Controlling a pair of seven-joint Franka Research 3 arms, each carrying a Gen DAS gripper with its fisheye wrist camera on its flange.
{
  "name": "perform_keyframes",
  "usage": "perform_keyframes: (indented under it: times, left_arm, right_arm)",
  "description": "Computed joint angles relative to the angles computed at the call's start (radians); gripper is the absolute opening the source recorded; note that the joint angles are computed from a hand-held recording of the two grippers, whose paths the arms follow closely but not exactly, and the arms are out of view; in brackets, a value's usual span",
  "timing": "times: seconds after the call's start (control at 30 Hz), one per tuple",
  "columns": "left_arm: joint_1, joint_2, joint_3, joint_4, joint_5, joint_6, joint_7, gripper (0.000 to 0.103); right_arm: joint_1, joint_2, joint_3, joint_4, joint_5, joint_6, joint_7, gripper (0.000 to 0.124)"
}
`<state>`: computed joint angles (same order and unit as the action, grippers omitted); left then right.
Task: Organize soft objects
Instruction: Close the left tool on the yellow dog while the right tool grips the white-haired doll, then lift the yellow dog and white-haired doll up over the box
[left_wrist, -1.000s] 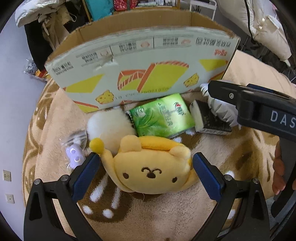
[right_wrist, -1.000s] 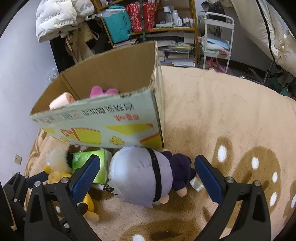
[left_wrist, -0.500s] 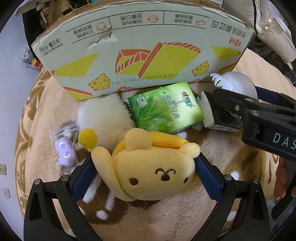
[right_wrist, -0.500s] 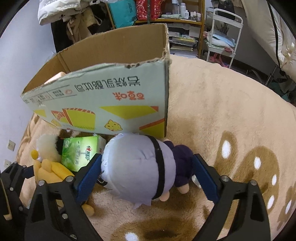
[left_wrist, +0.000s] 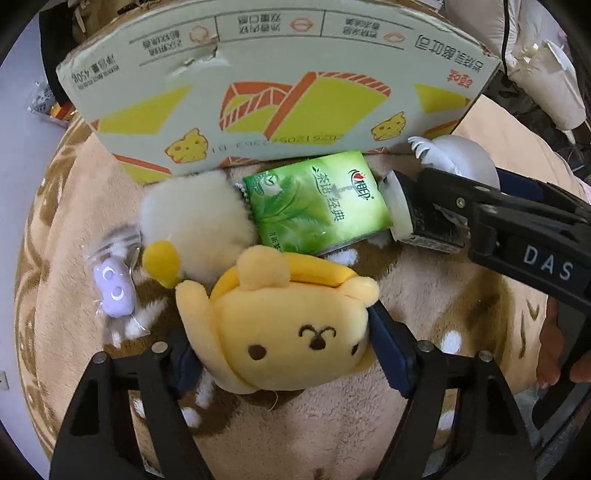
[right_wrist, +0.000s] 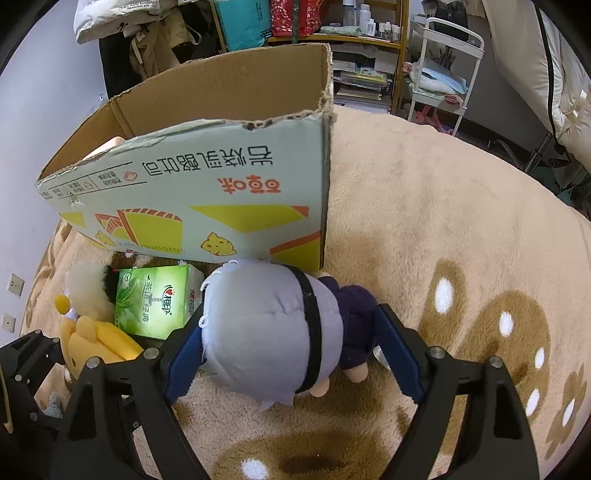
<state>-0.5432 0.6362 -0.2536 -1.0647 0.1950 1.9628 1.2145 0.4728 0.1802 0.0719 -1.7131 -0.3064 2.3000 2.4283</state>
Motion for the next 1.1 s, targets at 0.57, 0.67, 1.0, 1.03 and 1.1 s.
perform_keyframes:
  times: [0.57, 0.67, 1.0, 1.03, 1.1]
  left_arm:
    - [0.014, -0.082, -0.003, -0.110, 0.020, 0.051, -0.029, 0.072]
    - [0.014, -0.121, -0.002, -0.166, 0.042, 0.087, -0.045, 0.072]
    - [0.019, -0.224, 0.000, -0.288, 0.123, 0.178, -0.129, 0.072]
    - [0.019, -0.234, 0.002, -0.299, 0.137, 0.190, -0.138, 0.072]
    - [0.012, -0.250, 0.005, -0.316, 0.169, 0.217, -0.167, 0.072]
  right_arm:
    - [0.037, 0.015, 0.004, 0.057, -0.068, -0.073, -0.084, 0.063]
    - [0.032, 0.003, 0.007, 0.042, -0.057, -0.050, -0.083, 0.062]
    - [0.035, -0.030, 0.011, 0.023, -0.104, -0.023, -0.038, 0.061]
    - [0.033, -0.034, 0.013, 0.022, -0.107, -0.018, -0.034, 0.061]
    - [0.033, -0.044, 0.016, 0.018, -0.118, -0.007, -0.023, 0.061]
